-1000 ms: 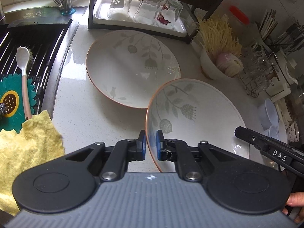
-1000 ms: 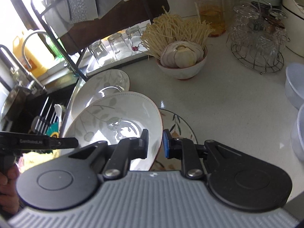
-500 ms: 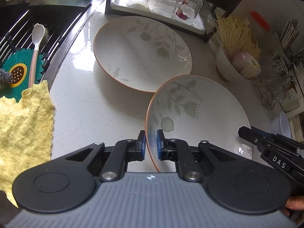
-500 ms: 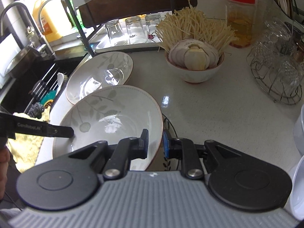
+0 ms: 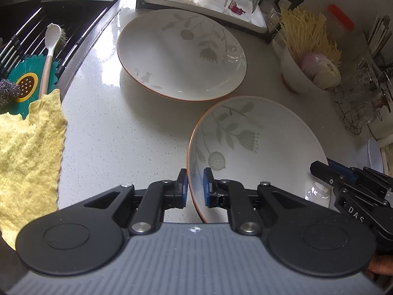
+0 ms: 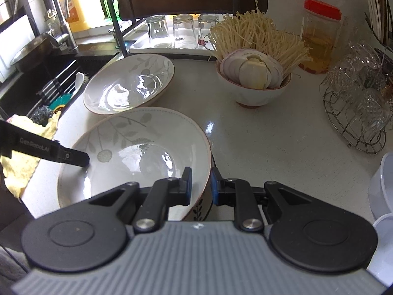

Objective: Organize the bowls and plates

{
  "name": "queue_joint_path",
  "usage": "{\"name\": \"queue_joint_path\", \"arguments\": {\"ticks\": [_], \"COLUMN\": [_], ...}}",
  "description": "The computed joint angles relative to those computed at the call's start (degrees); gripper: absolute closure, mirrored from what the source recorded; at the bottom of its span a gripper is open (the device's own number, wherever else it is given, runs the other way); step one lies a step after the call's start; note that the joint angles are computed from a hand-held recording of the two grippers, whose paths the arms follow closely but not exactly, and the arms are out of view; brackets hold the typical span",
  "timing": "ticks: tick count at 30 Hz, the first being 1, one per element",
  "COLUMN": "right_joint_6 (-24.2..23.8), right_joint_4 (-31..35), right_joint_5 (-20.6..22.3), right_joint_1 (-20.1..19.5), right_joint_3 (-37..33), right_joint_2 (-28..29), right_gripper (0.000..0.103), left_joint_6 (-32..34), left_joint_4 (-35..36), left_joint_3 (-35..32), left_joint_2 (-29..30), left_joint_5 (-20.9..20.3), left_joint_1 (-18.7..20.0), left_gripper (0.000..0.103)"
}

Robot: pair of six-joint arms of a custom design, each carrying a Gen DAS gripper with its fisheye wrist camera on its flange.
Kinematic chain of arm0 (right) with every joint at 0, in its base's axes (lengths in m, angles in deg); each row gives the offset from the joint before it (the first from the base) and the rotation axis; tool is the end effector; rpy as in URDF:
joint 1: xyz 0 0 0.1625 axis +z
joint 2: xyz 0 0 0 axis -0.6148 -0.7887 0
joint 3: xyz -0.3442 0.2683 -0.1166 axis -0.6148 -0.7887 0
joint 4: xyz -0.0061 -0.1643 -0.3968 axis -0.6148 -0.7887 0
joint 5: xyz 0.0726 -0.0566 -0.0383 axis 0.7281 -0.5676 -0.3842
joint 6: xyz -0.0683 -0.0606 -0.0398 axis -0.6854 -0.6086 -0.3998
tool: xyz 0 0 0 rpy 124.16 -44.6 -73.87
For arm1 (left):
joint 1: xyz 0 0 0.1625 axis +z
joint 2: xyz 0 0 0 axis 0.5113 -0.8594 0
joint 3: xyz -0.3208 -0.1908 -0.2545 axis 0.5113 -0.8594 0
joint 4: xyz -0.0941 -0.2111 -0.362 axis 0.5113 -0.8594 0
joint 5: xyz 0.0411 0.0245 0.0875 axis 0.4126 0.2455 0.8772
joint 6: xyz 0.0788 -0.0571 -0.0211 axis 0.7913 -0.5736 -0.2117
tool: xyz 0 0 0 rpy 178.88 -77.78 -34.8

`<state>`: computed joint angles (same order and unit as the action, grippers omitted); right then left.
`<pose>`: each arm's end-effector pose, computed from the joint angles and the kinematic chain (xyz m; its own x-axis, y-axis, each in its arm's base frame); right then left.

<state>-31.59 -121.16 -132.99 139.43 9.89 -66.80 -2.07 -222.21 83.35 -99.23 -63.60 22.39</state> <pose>0.2382 -0.6514 0.1667 -0.5186 -0.7282 0.4481 -0.8249 0.5639 -0.0384 -0.1709 -0.5819 0.2092 -0.7337 -0.5687 -0.3719 -0.1783 0.6892 -0.7023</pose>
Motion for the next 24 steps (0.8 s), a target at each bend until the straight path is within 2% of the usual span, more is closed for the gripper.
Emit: {"name": "queue_joint_path", "arguments": {"ticks": [4, 8, 14, 16, 20, 24], "right_joint_6": [-2.75, -4.41, -3.84, -3.22, -0.3, 1.15], "right_joint_4": [-3.23, -5.53, -5.4, -5.04, -3.47, -4.18], "right_joint_5": [-0.99, -0.15, 0.36, 0.35, 0.18, 0.28], "right_joint_1": [0.06, -0.13, -0.33, -0.3, -0.15, 0.48], "right_joint_3": [1.22, 1.83, 1.42, 1.28, 0.59, 0.49], "right_joint_2": [0.36, 0.49, 0.67, 0.63, 0.62, 0.43], "right_gripper": [0.084, 0.084, 0.084, 0.084, 0.084, 0.085], "left_joint_6": [-0.64, -1.21, -2.06, -2.01, -0.52, 0.44], "left_joint_4": [3.57, 5.56, 6.69, 5.96, 2.0, 1.59], "left_joint_3": [-1.45, -2.49, -3.01, -2.85, -1.73, -1.89], "left_joint_2": [0.95, 1.87, 2.24, 2.06, 1.45, 1.09], "left_joint_5": [0.7, 0.47, 0.82, 0.36, 0.26, 0.6], "left_joint_1": [-0.25, -0.11, -0.24, -0.22, -0.79, -1.33], "left_gripper": [0.088, 0.088, 0.087, 0.084, 0.059, 0.056]}}
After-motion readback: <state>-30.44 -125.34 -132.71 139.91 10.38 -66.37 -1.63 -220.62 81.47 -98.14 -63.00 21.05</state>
